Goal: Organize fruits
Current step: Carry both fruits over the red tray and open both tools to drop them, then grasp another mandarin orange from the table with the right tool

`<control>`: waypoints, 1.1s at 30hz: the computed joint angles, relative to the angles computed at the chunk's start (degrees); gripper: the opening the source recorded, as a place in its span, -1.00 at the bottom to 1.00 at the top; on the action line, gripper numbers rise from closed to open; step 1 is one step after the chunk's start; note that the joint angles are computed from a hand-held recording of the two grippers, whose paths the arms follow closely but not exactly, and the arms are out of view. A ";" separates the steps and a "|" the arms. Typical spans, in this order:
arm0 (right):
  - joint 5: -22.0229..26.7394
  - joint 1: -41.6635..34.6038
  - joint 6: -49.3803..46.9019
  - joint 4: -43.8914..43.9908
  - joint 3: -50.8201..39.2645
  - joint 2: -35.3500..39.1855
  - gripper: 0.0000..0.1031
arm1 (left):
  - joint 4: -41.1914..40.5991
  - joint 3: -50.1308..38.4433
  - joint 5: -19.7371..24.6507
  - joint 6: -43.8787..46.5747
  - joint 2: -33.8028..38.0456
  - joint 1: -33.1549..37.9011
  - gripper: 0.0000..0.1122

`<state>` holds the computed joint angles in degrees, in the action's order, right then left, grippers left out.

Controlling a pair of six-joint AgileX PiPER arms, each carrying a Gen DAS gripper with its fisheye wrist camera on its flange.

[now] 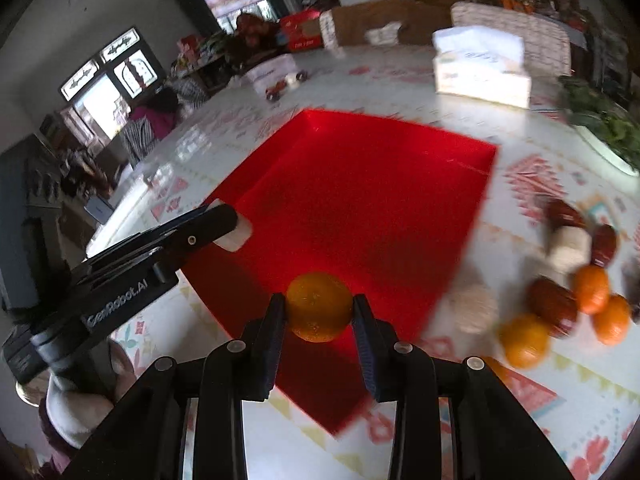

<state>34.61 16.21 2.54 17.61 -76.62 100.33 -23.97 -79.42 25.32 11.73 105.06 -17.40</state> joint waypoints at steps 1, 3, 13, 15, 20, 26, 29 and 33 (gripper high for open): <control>0.12 0.37 0.37 -0.12 -0.75 0.82 -0.27 | -0.56 -0.30 0.39 0.19 0.39 0.19 -0.52; 0.31 0.34 -0.38 1.55 -2.02 2.50 -0.27 | -2.72 -0.37 0.36 1.62 0.67 0.51 -0.51; -3.82 -2.11 -2.52 5.64 5.76 -6.57 -0.09 | -9.49 5.04 -2.23 6.80 -5.12 -0.44 -0.14; -5.53 -2.49 0.06 1.99 9.23 -11.39 -0.02 | -12.99 7.88 -3.32 9.87 -8.20 -1.10 -0.06; -11.24 -5.36 10.21 -13.72 20.35 -24.78 0.59 | -20.89 13.94 -4.99 16.61 -14.59 -3.73 0.18; -3.54 -16.77 1.31 -7.11 22.56 -25.52 0.40 | -27.94 18.21 -6.17 21.69 -17.23 -7.73 0.18; -3.02 -19.87 -7.99 2.15 24.70 -24.27 0.06 | -28.58 19.27 -7.46 23.11 -17.42 -10.54 0.18; -4.88 -18.28 -12.09 7.10 24.29 -21.63 0.06 | -25.60 19.10 -7.86 20.84 -16.64 -12.94 0.18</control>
